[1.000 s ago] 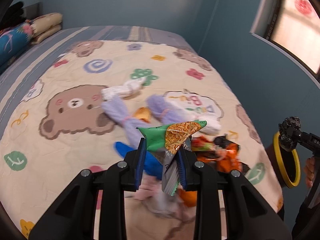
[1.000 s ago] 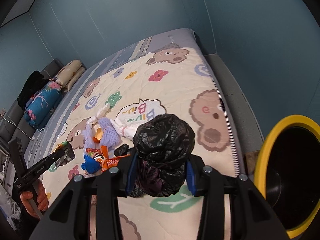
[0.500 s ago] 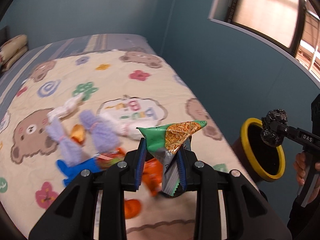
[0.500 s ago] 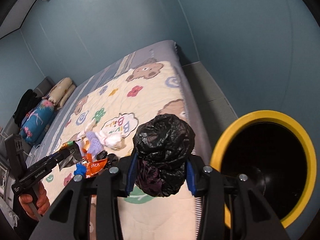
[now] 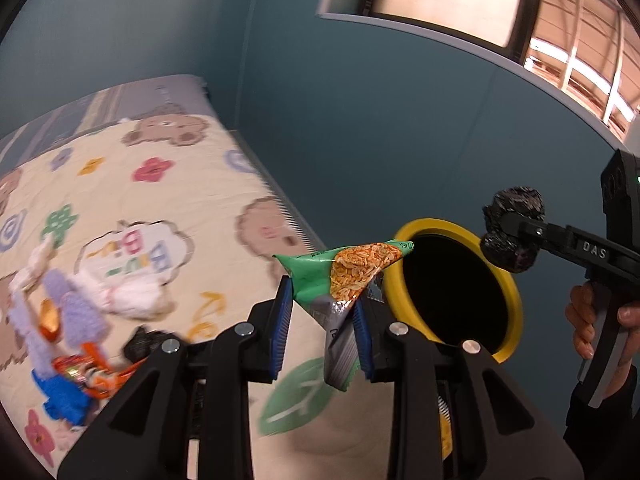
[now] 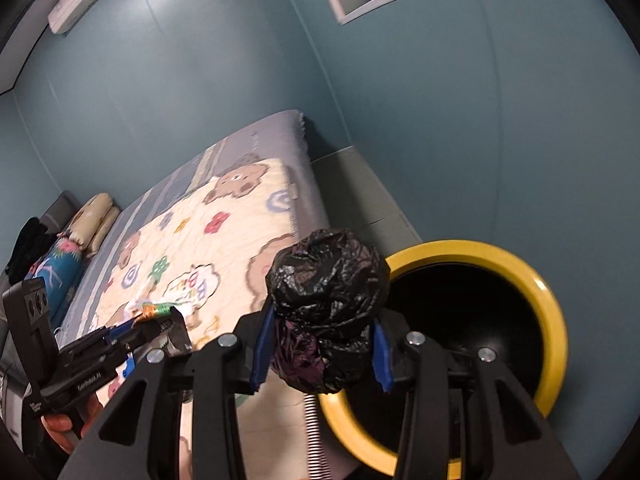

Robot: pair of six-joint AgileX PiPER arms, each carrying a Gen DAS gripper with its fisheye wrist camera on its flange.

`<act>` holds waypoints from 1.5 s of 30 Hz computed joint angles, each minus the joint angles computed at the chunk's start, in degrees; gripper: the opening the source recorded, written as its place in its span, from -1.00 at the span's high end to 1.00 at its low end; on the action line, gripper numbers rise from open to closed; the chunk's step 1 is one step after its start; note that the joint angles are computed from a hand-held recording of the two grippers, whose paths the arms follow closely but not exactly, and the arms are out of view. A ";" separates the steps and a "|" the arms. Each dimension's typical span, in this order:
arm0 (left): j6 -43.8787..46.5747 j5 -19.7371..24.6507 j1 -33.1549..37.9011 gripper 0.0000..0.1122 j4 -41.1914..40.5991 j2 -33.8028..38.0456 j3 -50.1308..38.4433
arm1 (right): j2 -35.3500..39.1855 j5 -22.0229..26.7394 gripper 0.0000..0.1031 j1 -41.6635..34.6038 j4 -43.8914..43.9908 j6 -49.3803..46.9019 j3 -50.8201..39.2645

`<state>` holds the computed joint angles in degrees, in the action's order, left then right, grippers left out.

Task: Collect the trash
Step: 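Carry both items to the yellow-rimmed bin and open both tools over it, then move both open tools back over the trash on the bed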

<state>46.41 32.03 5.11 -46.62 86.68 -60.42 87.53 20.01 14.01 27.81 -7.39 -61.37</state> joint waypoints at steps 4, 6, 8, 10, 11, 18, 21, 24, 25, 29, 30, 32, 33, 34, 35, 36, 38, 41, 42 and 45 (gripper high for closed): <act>-3.59 -1.52 -6.23 0.51 1.41 2.45 -2.52 | -0.73 0.76 0.26 -3.44 1.80 -2.32 0.55; -5.14 -2.36 -8.83 0.51 2.10 3.81 -3.69 | -0.80 0.93 0.26 -4.94 2.75 -3.31 0.87; -6.90 -3.04 -11.58 0.51 2.69 6.18 -5.47 | -0.62 0.99 0.26 -6.63 4.35 -5.07 1.20; -7.75 -3.54 -13.29 0.51 2.84 8.27 -6.93 | -0.07 0.84 0.26 -7.76 5.34 -5.98 1.19; -7.99 -3.82 -14.10 0.51 2.81 9.26 -7.58 | 0.28 0.88 0.26 -8.37 5.85 -6.50 1.03; -12.00 -5.56 -20.02 0.50 3.18 16.66 -12.37 | 3.87 1.32 0.25 -13.45 12.18 -11.95 0.03; -11.81 -5.11 -21.64 0.50 2.06 19.46 -14.39 | 6.35 1.33 0.25 -15.21 14.68 -13.78 -0.52; -13.03 -5.21 -23.18 0.49 2.86 21.55 -16.06 | 7.83 1.65 0.25 -16.52 16.93 -16.01 -0.63; -13.29 -5.23 -23.68 0.48 2.86 22.23 -16.59 | 8.10 1.87 0.24 -16.84 17.58 -16.65 -0.70; -14.60 -5.69 -24.72 0.36 3.61 23.63 -17.40 | 8.28 1.81 0.22 -17.48 18.63 -17.92 -0.24; -14.23 -5.62 -24.71 0.34 2.98 23.76 -17.41 | 8.25 1.76 0.22 -17.57 19.00 -18.32 -0.16; -14.34 -6.12 -24.51 0.25 2.83 23.04 -16.29 | 8.39 1.72 0.18 -17.43 19.16 -18.24 -0.40; -13.99 -6.44 -24.50 0.22 2.21 22.79 -15.80 | 8.36 1.67 0.16 -17.36 19.56 -18.56 -0.35; -12.68 -6.67 -24.27 0.17 0.96 22.50 -15.16 | 8.54 1.25 0.14 -16.99 18.80 -17.52 -0.63; -12.53 -7.17 -24.34 0.14 0.75 22.07 -14.66 | 8.33 0.86 0.08 -16.86 18.03 -16.65 -0.50; -12.00 -7.42 -24.29 0.10 0.24 21.64 -14.04 | 8.20 0.68 0.04 -16.78 17.31 -15.90 -0.47; -11.82 -7.59 -24.25 0.01 -0.22 20.90 -13.27 | 8.07 0.66 -0.06 -16.99 17.76 -15.82 -0.32; -12.14 -7.54 -23.97 -0.10 0.33 19.95 -12.69 | 7.37 -0.16 -0.07 -16.46 14.83 -12.35 0.04; -12.17 -7.64 -23.86 -0.15 0.18 19.57 -12.32 | 7.06 -0.25 -0.07 -16.40 14.28 -11.63 0.21; -10.81 -8.07 -23.15 -0.35 -1.52 17.77 -10.62 | 5.92 -0.36 -0.07 -16.31 15.10 -12.24 1.20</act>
